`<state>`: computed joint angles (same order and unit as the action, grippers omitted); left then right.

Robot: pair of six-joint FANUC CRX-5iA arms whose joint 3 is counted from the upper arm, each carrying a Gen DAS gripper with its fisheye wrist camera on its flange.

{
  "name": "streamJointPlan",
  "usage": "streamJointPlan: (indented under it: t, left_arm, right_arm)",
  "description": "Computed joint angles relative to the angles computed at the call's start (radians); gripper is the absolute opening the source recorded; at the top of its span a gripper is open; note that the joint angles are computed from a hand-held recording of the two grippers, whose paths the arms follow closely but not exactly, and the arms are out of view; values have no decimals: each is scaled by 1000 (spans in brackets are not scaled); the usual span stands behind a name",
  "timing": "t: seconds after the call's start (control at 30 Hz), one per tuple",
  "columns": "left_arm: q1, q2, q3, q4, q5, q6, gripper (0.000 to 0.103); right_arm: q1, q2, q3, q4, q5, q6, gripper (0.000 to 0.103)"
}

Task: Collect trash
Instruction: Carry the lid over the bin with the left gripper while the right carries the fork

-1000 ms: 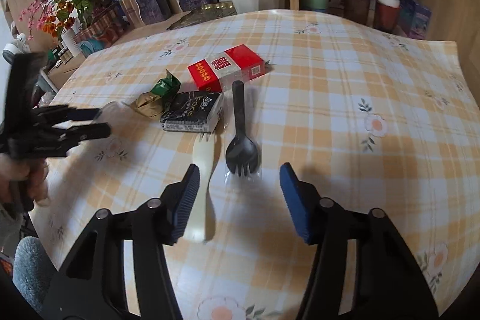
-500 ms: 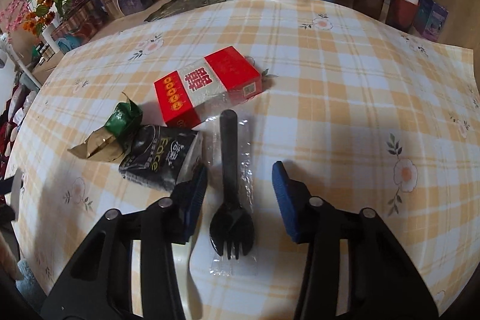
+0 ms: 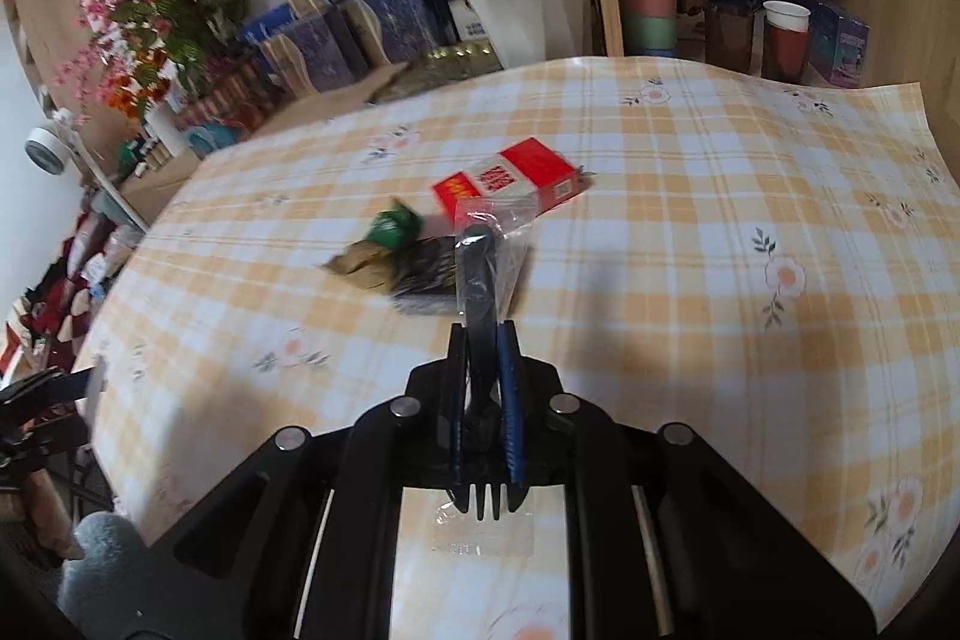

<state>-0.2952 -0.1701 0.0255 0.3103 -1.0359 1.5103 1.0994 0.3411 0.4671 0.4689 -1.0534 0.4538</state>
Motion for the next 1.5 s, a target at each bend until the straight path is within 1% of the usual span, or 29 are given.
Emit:
streamJointPlan:
  t: [0.07,0.27,0.6,0.77,0.87,0.97,1.1,1.2,1.27,1.33,1.5]
  left_arm:
    - [-6,-22,-10,-11,-10,8,64]
    - [-30,-99,-55,-36,-57,57,64]
    - [-95,-207,-141,-54,-115,116,64]
    - [-154,-248,-198,-61,-129,131,64]
    - [-181,-260,-229,-64,-140,130,64]
    - [-196,-260,-251,-64,-153,124,64]
    - [-216,-229,-276,-55,-188,110,64]
    - [-243,-177,-252,-78,-232,111,64]
    - [-246,-163,-257,-70,-236,103,64]
    - [-251,-145,-253,-82,-255,117,64]
    - [-247,-117,-248,-87,-282,123,64]
  right_arm:
    - [34,-40,-48,23,26,-41,14]
    - [143,-129,-162,91,49,-172,14]
    - [311,-183,-229,135,12,-325,14]
    - [395,-217,-298,196,10,-448,14]
    - [431,-235,-334,208,7,-515,14]
    - [457,-246,-360,201,9,-562,14]
    - [472,-235,-352,162,-15,-554,14]
    - [471,-237,-365,147,10,-567,14]
    - [470,-231,-367,136,26,-566,14]
    - [469,-221,-362,125,34,-553,14]
    - [466,-211,-350,111,40,-528,14]
